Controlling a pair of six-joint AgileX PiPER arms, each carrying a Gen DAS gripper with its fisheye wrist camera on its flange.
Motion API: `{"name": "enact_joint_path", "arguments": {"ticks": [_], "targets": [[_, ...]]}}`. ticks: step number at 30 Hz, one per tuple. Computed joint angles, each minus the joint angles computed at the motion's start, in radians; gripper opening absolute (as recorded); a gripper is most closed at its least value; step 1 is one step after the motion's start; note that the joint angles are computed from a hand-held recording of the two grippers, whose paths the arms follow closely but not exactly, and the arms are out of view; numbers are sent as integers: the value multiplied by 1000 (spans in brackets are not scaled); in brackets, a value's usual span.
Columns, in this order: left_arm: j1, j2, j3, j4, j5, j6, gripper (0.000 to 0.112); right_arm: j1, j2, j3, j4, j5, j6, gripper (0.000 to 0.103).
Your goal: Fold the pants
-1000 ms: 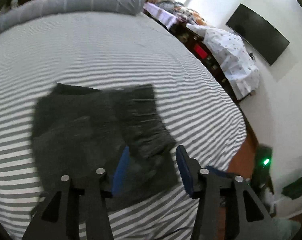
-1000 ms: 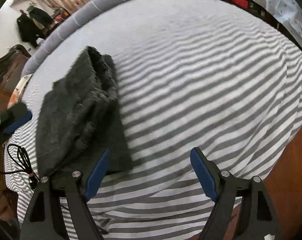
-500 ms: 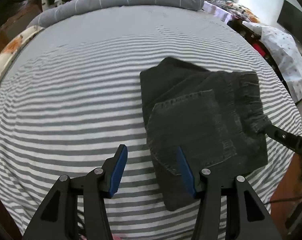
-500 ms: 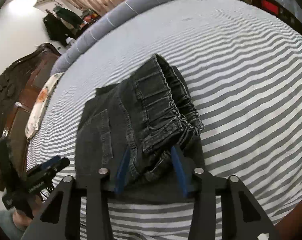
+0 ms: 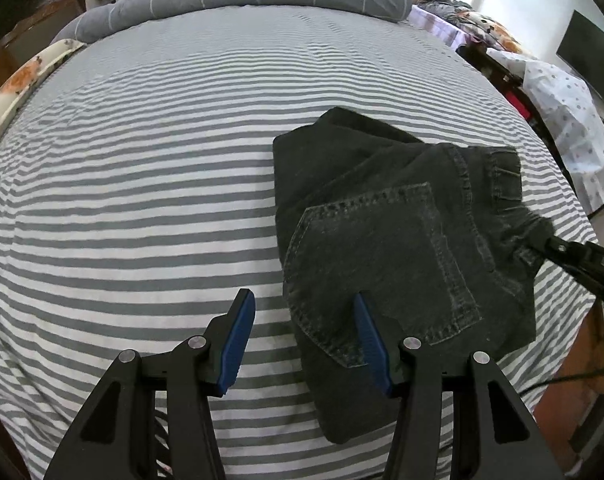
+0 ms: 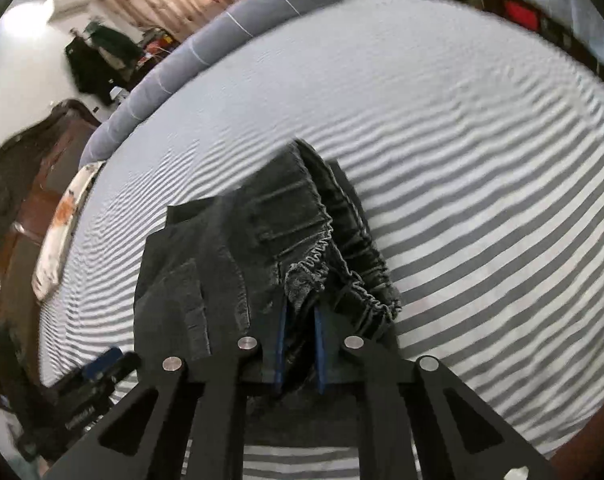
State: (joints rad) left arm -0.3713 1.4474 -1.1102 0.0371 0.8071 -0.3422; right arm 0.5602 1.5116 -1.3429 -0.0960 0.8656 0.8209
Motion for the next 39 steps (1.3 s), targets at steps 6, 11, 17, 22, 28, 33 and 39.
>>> {"name": "enact_joint_path", "arguments": {"ticks": [6, 11, 17, 22, 28, 33, 39], "targets": [[-55, -11, -8, 14, -11, 22, 53, 96, -66, 28, -162, 66, 118, 9], [-100, 25, 15, 9, -29, 58, 53, 91, -57, 113, -155, 52, 155, 9], [-118, 83, 7, 49, -45, 58, 55, 58, -33, 133, -112, 26, 112, 10], [-66, 80, -45, -41, -14, 170, 55, 46, -30, 106, -96, 58, 88, 41], [61, 121, -191, -168, -8, 312, 55, 146, -47, 16, -283, 169, 116, 48], [96, 259, -362, -197, 29, 326, 55, 145, 6, -84, -242, 140, 15, 48], [85, 386, -474, -178, 66, 319, 55, 123, 88, -106, -157, 124, -71, 45]]}}
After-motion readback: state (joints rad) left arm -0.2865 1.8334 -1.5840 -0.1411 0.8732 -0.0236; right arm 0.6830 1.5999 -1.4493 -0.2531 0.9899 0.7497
